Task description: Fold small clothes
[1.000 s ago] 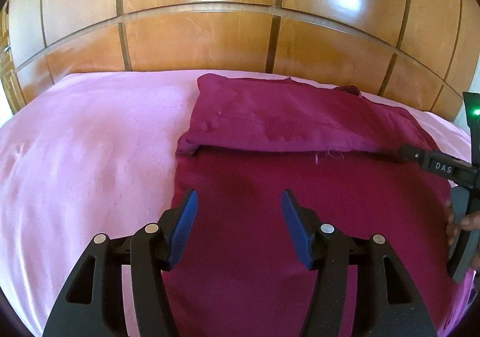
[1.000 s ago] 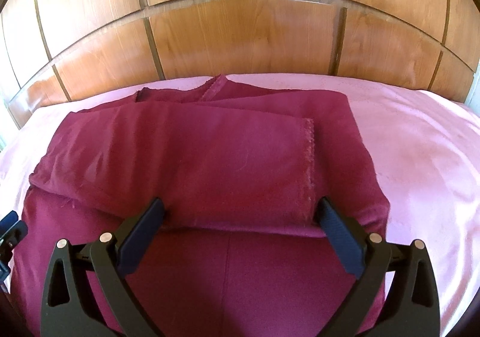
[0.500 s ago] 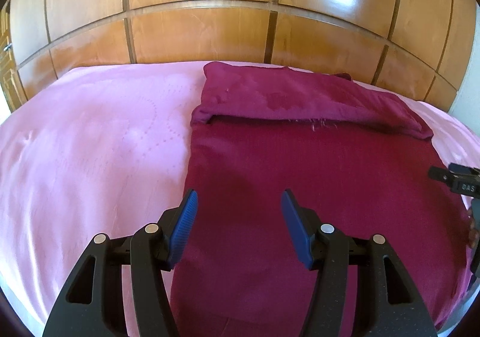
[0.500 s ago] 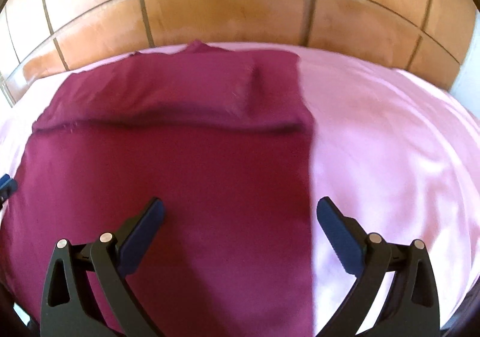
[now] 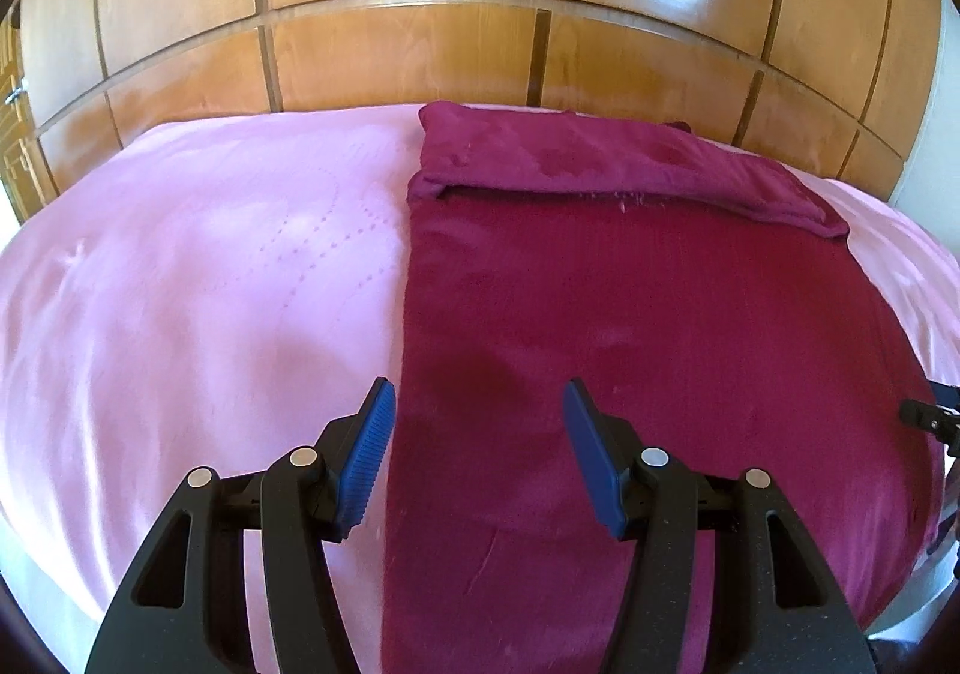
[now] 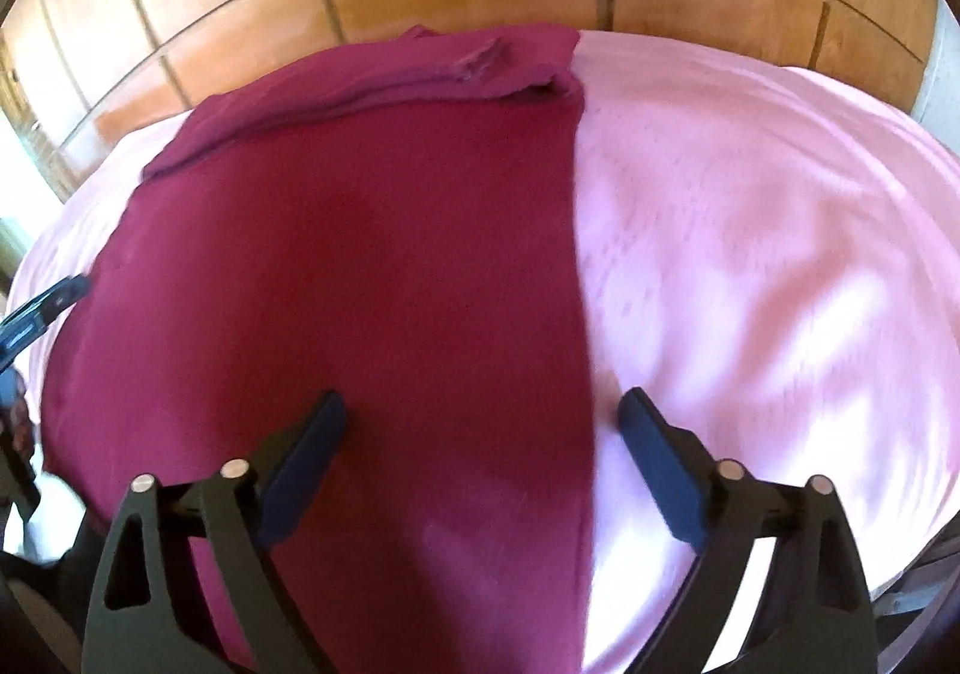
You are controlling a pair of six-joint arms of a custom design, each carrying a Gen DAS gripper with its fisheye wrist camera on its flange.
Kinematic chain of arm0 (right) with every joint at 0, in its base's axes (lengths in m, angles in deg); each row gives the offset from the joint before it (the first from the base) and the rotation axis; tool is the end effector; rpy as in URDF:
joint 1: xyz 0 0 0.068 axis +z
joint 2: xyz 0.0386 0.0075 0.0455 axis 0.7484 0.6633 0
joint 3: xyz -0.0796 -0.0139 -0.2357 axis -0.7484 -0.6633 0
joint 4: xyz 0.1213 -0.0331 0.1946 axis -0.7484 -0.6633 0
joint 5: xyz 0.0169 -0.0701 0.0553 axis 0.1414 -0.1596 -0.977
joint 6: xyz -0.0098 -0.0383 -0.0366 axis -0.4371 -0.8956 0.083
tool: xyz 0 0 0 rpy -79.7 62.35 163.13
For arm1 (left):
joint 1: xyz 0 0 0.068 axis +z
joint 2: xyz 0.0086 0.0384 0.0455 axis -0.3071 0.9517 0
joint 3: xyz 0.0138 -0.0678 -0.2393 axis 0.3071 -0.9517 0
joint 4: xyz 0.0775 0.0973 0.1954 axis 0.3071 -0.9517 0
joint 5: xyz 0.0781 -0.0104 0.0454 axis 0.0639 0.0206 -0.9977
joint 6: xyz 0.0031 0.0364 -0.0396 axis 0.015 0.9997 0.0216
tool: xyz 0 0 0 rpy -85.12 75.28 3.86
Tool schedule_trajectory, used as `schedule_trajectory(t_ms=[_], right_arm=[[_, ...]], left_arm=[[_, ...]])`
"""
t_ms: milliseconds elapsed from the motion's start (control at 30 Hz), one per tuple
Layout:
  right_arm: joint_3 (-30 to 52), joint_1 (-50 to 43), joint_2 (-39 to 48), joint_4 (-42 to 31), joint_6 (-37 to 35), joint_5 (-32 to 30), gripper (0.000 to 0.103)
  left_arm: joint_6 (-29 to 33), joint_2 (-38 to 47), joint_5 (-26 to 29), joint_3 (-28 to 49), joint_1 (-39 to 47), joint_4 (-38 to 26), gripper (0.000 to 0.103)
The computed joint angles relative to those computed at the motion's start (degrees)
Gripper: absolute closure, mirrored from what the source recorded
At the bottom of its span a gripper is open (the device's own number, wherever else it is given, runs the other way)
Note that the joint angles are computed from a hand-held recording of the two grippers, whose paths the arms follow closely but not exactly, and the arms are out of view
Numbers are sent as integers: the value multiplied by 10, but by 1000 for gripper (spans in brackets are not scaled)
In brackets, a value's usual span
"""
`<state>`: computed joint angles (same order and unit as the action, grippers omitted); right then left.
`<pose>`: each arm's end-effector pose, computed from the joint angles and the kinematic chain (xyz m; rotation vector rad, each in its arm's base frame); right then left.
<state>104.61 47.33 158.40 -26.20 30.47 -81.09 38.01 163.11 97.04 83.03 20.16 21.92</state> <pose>0.2331 0.0041 0.2779 -0.2330 2.7112 0.2895 0.1907 0.1296 0.1902 -0.0546 2.3906 -0.0483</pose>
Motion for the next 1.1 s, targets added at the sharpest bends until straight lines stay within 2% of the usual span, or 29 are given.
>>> schedule_trajectory(t_ms=[200, 333, 367, 433, 467, 533, 567, 667, 733, 800, 933, 1000, 1100], right_arm=[[-15, -8, -55, -60, -25, -15, 39], [3, -13, -57, -108, -46, -24, 56], [6, -14, -57, -120, -53, -27, 58], [4, -20, -60, -135, -64, -31, 66], [9, -20, -55, -142, -67, -33, 69], [26, -23, -40, -160, -73, -46, 86], [35, -25, -35, -166, -71, -54, 89], [76, -53, -7, -183, -70, -116, 91], [102, -67, 12, -186, -63, -158, 92], [123, -74, 35, -172, -42, -194, 92], [151, -89, 83, -118, 11, -236, 93], [171, -86, 115, -85, 45, -240, 93], [212, -71, 178, -38, 99, -224, 93]], left_arm=[[64, -9, 9, -21, 48, -47, 46], [153, -25, 47, -20, 114, -120, 46], [190, -22, 58, -9, 136, -159, 46], [253, -14, 76, 9, 166, -228, 54], [286, -12, 81, 15, 178, -256, 62], [356, -5, 82, 27, 192, -311, 82], [373, 5, 85, 39, 196, -330, 90], [404, 95, 124, 144, 219, -448, 92], [423, 179, 167, 246, 232, -557, 92], [426, 227, 201, 311, 229, -618, 92], [372, 283, 254, 388, 196, -653, 93], [325, 298, 277, 411, 172, -635, 93], [217, 299, 290, 421, 119, -561, 93]])
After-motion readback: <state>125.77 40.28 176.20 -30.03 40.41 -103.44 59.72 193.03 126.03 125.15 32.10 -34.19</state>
